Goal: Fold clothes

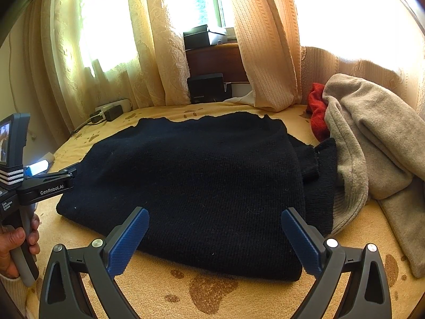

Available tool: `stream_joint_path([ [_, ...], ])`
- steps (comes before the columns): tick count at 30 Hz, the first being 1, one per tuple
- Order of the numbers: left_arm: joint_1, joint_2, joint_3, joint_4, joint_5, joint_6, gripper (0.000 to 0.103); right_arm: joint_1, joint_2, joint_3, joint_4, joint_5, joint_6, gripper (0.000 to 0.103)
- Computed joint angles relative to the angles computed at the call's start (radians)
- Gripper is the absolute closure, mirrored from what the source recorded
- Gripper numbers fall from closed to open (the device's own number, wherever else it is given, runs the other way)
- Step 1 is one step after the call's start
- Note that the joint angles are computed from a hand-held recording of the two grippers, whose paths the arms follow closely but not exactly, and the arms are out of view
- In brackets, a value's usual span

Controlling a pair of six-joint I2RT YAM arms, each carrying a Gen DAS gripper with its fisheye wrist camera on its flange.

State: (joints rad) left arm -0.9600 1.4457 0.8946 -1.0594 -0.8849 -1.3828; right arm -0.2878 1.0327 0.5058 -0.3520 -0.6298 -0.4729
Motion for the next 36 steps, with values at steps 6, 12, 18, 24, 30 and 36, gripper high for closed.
stream_joint_path([
  [6, 0.071, -0.112, -0.096, 0.206, 0.138, 0.185, 0.000, -0.004, 0.008, 0.003, -0.002, -0.004, -0.003, 0.001],
  [12, 0.268, -0.435, -0.278, 0.318, 0.314, 0.281, 0.000, -0.044, 0.064, 0.027, -0.004, -0.030, 0.019, 0.001],
  [18, 0.741, -0.705, -0.432, 0.521, 0.890, 0.523, 0.000, -0.027, 0.047, 0.016, 0.002, -0.015, 0.003, 0.001],
  [24, 0.907, -0.542, -0.417, 0.696, 1.155, 0.592, 0.000, -0.021, 0.043, 0.012, 0.007, -0.015, -0.001, 0.001],
  [30, 0.779, -0.371, -0.361, 0.747, 0.986, 0.627, 0.000, -0.026, 0.051, 0.017, 0.002, -0.021, 0.001, 0.001],
  [36, 0.661, -0.300, -0.335, 0.766, 0.826, 0.657, 0.000, -0.018, 0.064, 0.024, -0.001, -0.016, -0.010, 0.001],
])
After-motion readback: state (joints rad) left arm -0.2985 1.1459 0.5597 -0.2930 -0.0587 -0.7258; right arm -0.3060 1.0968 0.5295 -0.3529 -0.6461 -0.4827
